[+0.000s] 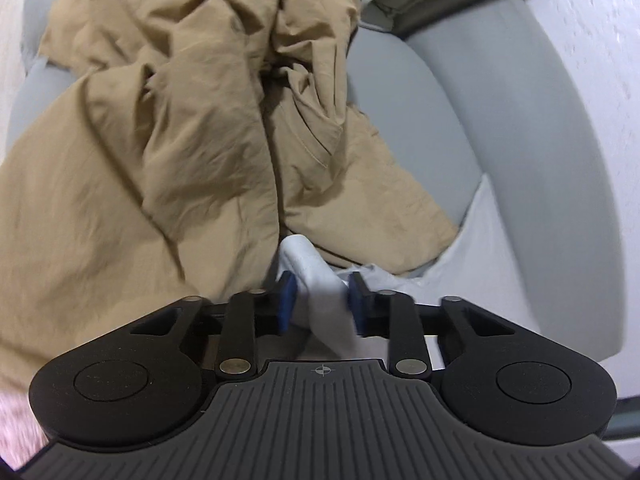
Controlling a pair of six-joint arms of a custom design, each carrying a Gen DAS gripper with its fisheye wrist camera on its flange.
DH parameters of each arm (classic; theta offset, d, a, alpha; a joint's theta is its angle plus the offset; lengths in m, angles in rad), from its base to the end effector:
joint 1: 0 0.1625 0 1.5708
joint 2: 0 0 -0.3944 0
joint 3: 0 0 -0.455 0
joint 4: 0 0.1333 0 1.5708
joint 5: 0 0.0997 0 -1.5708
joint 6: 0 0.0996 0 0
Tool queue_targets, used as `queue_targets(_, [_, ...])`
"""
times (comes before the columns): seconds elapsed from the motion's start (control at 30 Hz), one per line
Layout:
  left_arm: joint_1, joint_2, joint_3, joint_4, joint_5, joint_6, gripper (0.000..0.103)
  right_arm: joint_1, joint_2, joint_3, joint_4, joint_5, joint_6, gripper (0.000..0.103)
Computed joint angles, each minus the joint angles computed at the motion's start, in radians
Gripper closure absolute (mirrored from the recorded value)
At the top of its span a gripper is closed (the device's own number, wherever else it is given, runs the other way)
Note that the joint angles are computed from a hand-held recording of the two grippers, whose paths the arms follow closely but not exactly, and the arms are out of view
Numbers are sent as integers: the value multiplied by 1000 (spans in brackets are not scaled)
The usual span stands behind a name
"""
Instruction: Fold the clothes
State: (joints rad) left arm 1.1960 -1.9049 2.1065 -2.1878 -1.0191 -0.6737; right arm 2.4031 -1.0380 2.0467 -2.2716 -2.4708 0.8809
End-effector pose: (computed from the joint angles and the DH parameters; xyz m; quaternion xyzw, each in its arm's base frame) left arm 0.0109 -0.4791 0.4066 -0.1957 0.9227 -0.3052 0.1314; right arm 0.4211 -0.3086 0.0280 0.0451 -0.8912 0.2343 0.3859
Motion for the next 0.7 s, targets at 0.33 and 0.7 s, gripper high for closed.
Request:
queue_targets(0.33, [-295,-161,244,-335,266,718,102,-35,4,21,-22,28,-23,65])
queue_targets(0.7, [-524,-315,465,9,188,1365,75,-22,-84,87,8,27,103,60])
